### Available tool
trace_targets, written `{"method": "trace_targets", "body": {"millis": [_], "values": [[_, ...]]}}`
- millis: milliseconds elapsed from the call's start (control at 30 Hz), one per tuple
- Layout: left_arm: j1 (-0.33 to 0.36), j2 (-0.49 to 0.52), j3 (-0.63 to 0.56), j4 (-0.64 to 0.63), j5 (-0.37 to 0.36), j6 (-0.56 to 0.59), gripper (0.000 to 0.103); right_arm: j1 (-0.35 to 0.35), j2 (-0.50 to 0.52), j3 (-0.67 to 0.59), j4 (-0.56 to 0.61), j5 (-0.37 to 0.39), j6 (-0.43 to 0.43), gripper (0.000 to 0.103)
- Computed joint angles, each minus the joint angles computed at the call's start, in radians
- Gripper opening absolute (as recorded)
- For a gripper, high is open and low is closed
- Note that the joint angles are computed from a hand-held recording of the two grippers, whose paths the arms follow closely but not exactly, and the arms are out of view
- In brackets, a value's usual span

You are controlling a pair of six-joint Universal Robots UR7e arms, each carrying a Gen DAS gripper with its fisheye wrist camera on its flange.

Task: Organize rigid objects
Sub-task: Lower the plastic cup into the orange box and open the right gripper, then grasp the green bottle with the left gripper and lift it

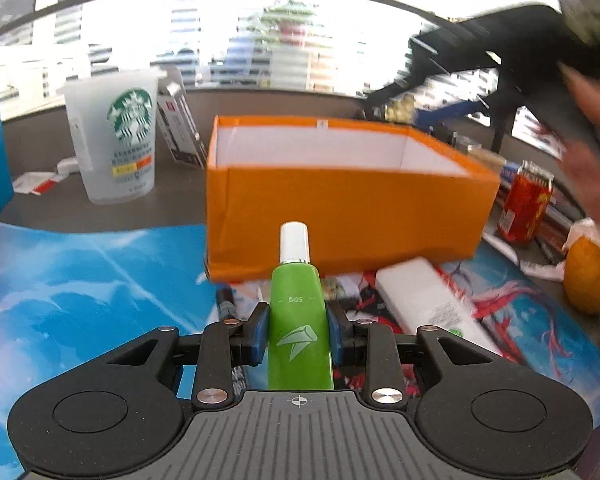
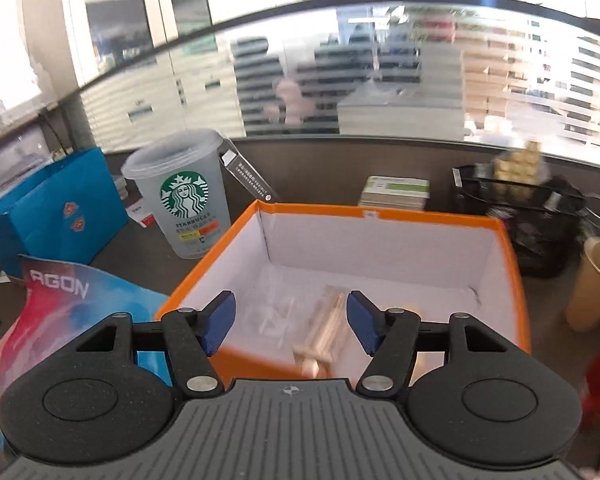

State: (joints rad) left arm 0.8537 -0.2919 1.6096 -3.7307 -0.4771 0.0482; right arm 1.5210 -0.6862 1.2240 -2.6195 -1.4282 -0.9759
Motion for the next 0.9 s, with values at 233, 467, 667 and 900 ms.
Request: {"method": "trace_targets", "body": {"millis": [233,467,667,900], "values": [[-0.012,-0.015,-0.045,-0.009,0.008,0.030,0.019,-0.095,-0.115,0.197,-0.072,0.064,-0.023,0.059],[-0.012,-0.002,-0.099,0.022,0.013,0.033,0.017,-0.140,-0.124,0.252,-0.063,0.044,-0.028,0.057],[-0.019,0.002,-0.115,0.036,0.020,0.037,0.017,-0.151,-0.121,0.289,-0.114,0.035,-0.059,0.057],[-0.035,-0.007,-0.162,-0.039,0.020,0.153,0.017,-0.156,-0.114,0.312,-0.173,0.017,-0.090,0.050]]}}
